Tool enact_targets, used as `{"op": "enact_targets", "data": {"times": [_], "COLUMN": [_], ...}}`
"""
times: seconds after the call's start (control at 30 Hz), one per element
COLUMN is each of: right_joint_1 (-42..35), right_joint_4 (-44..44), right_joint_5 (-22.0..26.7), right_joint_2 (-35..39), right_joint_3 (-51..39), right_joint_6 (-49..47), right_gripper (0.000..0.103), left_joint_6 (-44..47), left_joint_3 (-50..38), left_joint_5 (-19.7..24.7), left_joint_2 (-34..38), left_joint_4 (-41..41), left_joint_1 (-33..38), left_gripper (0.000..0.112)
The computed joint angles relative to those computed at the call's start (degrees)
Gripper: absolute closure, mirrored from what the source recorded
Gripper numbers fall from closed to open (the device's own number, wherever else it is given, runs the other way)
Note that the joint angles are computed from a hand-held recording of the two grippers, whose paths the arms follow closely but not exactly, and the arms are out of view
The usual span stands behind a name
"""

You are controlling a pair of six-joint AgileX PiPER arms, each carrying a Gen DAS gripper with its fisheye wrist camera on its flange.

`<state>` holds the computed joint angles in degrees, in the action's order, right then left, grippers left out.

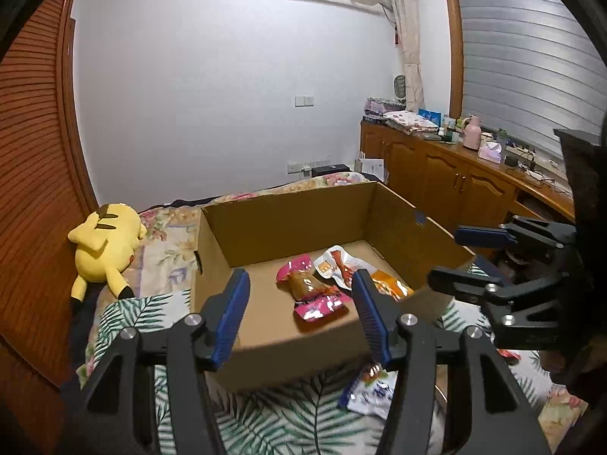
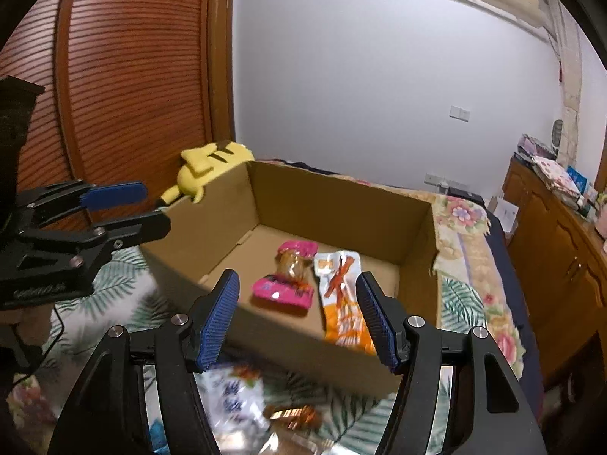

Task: Organize snacks
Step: 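Move both tools back from the box toward the remaining snacks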

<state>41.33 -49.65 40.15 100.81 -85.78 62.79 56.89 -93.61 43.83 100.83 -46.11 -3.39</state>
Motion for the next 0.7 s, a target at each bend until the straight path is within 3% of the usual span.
{"op": "enact_targets", "data": {"times": [0.4, 0.7], "right_joint_1": [13.75, 22.48], "right_joint_4": [-10.88, -12.13], "right_joint_5": [7.81, 12.36], "right_joint_2": [-11.66, -13.32], "right_joint_3": [18.45, 27.46], "right_joint_6": [24.64, 39.78], "right_gripper": [0.037, 0.037], "left_joint_6": [11.54, 18.62], "left_joint_3": [19.58, 33.09], "left_joint_5": [0.94, 0.58], "left_joint_2": [-12.90, -19.18], "left_joint_4": [-7.22, -9.47], "left_joint_1": [5.11, 7.07], "left_gripper": [0.053, 0.053]}}
